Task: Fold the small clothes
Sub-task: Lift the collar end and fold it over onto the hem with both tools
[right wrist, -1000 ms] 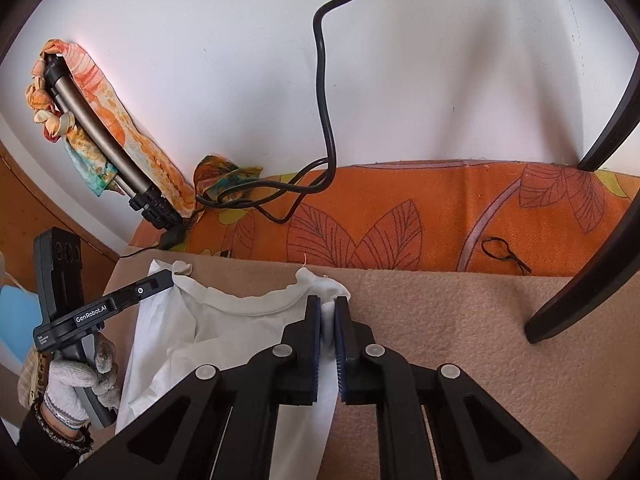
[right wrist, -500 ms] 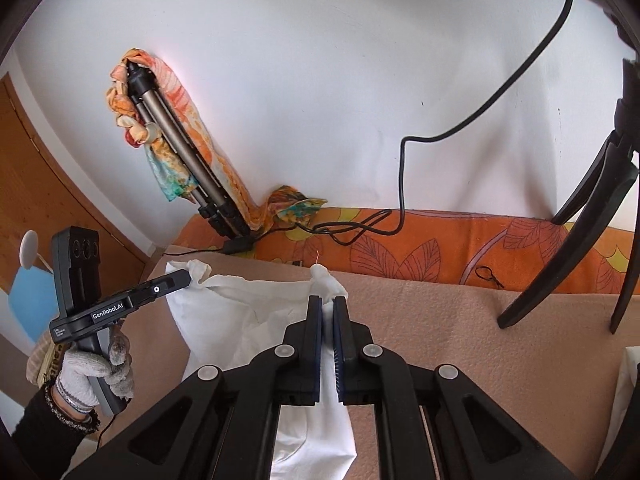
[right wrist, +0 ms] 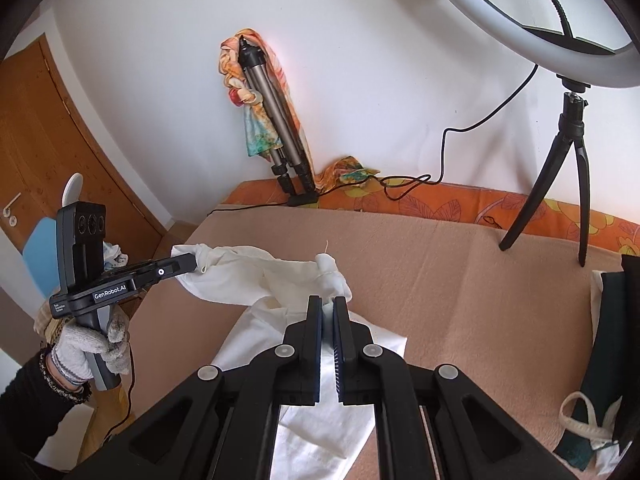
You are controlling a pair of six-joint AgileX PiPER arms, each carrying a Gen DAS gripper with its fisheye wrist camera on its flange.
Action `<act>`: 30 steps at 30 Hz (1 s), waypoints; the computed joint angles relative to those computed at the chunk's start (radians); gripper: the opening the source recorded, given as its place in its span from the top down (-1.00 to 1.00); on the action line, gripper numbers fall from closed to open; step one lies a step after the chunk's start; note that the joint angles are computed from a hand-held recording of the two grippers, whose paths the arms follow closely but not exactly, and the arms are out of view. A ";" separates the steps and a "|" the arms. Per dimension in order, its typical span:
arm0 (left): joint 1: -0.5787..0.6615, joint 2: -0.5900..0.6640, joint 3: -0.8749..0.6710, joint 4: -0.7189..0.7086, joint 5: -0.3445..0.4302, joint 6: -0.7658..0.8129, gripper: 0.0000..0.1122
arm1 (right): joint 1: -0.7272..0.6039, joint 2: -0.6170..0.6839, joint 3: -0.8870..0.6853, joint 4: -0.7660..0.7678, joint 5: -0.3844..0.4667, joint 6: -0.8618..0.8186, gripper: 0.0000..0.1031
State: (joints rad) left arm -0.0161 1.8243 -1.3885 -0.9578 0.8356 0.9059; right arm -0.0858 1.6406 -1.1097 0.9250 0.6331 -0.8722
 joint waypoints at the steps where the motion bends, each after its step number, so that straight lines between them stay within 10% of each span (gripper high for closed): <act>1: 0.005 -0.039 0.060 -0.007 -0.007 0.033 0.90 | 0.003 -0.040 0.055 0.011 -0.011 -0.020 0.95; 20: 0.047 -0.367 0.632 -0.031 -0.116 0.420 0.87 | 0.127 -0.426 0.668 0.132 -0.284 -0.200 0.93; 24: 0.100 -0.427 0.659 0.017 -0.057 0.441 0.75 | 0.170 -0.531 0.744 0.032 -0.320 -0.130 0.74; 30: 0.257 -0.389 0.596 0.055 0.137 0.388 0.44 | 0.017 -0.656 0.785 -0.086 -0.154 -0.040 0.23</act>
